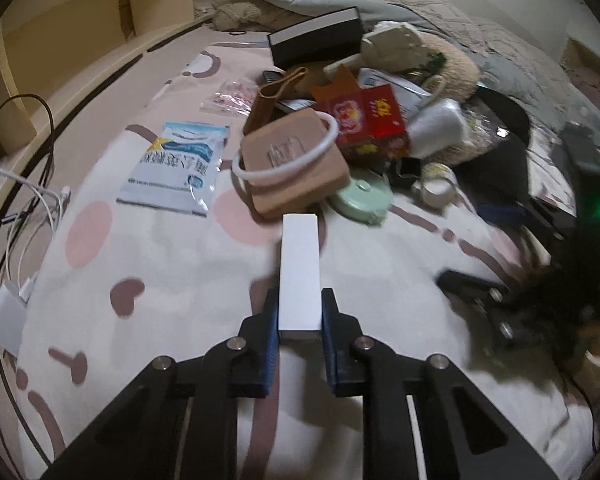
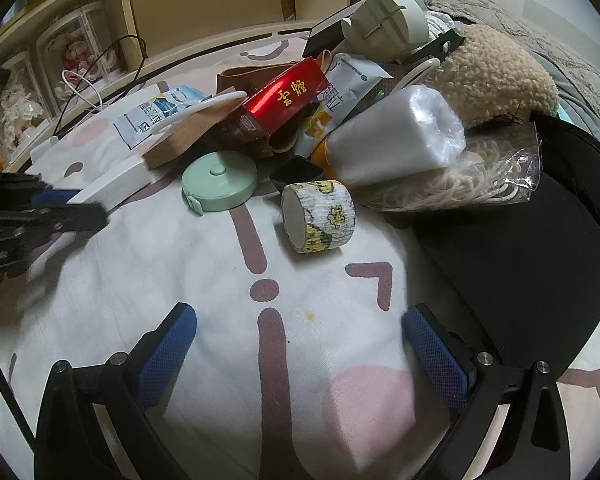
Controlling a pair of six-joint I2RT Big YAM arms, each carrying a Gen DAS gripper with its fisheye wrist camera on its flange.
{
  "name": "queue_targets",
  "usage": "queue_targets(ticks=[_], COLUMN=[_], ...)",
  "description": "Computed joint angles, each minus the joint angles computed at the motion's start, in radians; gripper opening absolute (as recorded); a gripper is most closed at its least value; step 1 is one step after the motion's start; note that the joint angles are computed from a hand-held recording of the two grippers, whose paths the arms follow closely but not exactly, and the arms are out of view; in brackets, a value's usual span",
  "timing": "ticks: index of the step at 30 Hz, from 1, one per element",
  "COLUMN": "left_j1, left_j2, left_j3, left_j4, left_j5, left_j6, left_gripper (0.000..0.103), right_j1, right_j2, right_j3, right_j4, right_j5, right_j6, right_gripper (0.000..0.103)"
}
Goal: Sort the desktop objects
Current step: 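Lower the left tool toward the white rectangular box on the blanket, then grasp the white box with the left tool while the right tool grasps the tape roll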
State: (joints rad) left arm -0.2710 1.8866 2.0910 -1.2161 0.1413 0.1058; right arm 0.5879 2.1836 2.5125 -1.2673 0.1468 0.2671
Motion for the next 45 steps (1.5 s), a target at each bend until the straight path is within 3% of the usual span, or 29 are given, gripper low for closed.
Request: queue_targets(ticks=[5,9,14,16,18,21,27,30,33,38,41,45], left_j1=[0.008,-0.002,-0.009,-0.014,-0.007,0.007,0.027,0.036,0.044,0.032,0.014,0.0], left_j2=[-0.055,-0.085,-0.084,-0.089,-0.09,-0.085,-0.056,-0.056,-0.07,-0.083,-0.071,-0.045], left_j3=[-0.063,-0.093,-0.09,-0.098,-0.102,-0.096,-0.063,-0.062,-0.075,-0.089,-0.08,-0.057], left_j4=[-0.064,-0.087,-0.086,-0.067,-0.064,-0.053,-0.029,-0.038,-0.044,-0.043,-0.044,-0.022], left_j5=[0.066,0.01,-0.095,-0.173,-0.201,-0.24,-0.29,-0.25,-0.17,-0.042,-0.031,-0.071], left_j6=[0.093,0.167,0.201,0.225,0.234,0.219,0.109,0.085,0.074,0.041,0.006,-0.052], left_gripper=[0.019,0.02,0.055,0.061,0.063,0.069,0.072,0.075,0.085,0.087,0.087,0.087], right_j1=[0.0,0.0,0.0,0.0,0.0,-0.001,-0.002,-0.002,-0.001,0.002,0.0,0.0], right_j2=[0.001,0.001,0.001,0.001,0.0,0.003,0.023,0.041,0.042,0.06,0.054,0.037], right_j3=[0.001,0.001,0.0,0.0,-0.001,0.005,0.047,0.082,0.083,0.113,0.1,0.067], right_j4=[0.0,0.0,0.001,0.001,0.002,-0.002,-0.032,-0.059,-0.061,-0.081,-0.071,-0.046], right_j5=[0.0,0.0,-0.001,-0.001,-0.001,-0.002,-0.008,-0.006,-0.004,0.009,0.0,0.002], right_j6=[0.0,0.0,0.0,0.0,0.0,0.0,0.001,-0.002,-0.003,-0.007,-0.003,-0.002], right_gripper=[0.103,0.103,0.103,0.103,0.103,0.103,0.103,0.103,0.103,0.103,0.103,0.103])
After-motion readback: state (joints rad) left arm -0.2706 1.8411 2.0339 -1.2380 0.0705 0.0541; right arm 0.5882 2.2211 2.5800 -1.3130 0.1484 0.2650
